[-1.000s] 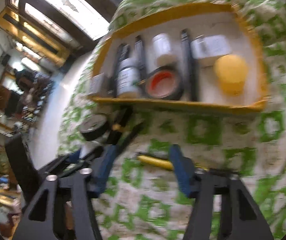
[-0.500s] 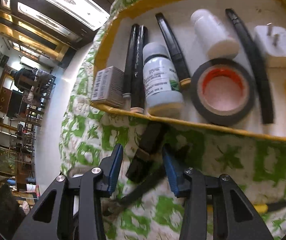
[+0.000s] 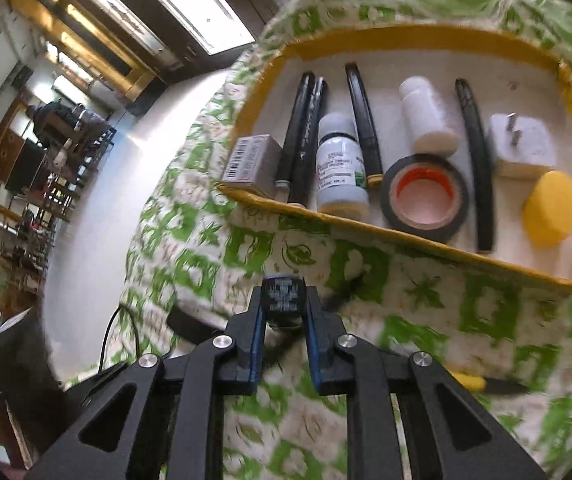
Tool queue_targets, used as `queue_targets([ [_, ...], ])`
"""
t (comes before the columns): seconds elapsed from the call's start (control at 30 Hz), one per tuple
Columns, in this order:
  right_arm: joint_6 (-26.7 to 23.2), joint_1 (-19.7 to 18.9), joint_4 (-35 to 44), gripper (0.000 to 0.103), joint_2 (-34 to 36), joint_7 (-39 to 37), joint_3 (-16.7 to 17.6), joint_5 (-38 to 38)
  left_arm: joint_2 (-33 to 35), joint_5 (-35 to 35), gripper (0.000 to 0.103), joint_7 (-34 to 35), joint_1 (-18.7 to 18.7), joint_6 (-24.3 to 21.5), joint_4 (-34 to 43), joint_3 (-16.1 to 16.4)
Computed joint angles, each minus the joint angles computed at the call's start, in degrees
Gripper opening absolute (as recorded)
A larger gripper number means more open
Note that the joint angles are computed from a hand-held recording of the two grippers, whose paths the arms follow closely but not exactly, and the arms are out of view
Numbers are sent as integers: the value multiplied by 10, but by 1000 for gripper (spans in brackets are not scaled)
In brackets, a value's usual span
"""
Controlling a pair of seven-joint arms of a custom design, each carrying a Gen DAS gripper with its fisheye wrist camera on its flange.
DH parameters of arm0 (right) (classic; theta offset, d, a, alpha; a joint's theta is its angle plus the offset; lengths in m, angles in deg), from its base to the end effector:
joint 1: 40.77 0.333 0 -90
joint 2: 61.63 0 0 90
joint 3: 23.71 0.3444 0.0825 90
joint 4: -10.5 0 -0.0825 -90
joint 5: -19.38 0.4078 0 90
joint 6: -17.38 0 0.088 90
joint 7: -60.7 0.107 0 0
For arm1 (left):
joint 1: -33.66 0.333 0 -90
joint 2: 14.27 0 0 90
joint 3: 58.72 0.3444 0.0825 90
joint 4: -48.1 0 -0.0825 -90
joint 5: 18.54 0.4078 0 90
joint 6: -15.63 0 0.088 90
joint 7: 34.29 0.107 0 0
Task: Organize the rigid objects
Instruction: 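Grasp the white glue bottle with the left tool while the right tool grasps the black gold-banded tube, then lift the glue bottle and black tube and carry both over the tray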
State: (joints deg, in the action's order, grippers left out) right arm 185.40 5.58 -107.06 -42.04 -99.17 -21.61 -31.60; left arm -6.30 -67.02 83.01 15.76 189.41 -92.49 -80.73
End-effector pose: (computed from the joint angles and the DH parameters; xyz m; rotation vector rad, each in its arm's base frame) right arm 0.3911 0.5142 0.3249 -1.5361 1.9880 -0.0606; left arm 0.4320 -0.2880 0.2874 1.7622 -2.4761 0.7827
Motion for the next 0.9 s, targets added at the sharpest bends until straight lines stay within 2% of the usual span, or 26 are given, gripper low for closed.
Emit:
queue_targets([
  [0.1,21,32,-26,17,-20,100,-35,-80,-21,54,34,-38,-17,0,-17,15],
  [0.17,36,40,-38,17,-27,176,-46,-137,-44,49,34,-32,-19,-1,-31,13],
  [0.27,39,42,-47,17,-42,257,-50,-207,-80,1,34,8,-32,9,-53,17],
  [0.33,26,46,-50,17,-58,319,-50,-268,-103,-64,34,58,-52,19,-66,26],
  [0.43,2,43,-58,17,-79,387,-36,-329,-116,-116,34,95,-77,29,-65,42],
  [0.57,-30,26,-88,17,-106,420,-7,-346,-131,-133,34,109,-97,36,-66,53],
  [0.63,-55,16,-109,17,-123,407,10,-322,-134,-136,34,112,-107,38,-64,55],
  [0.7,-78,3,-125,17,-139,392,25,-298,-135,-123,34,102,-113,42,-61,55],
  [0.8,-84,-18,-143,17,-156,427,42,-318,-130,-116,34,99,-121,47,-52,57],
  [0.9,-91,-39,-149,17,-162,432,63,-320,-120,-74,34,66,-116,58,-43,51],
])
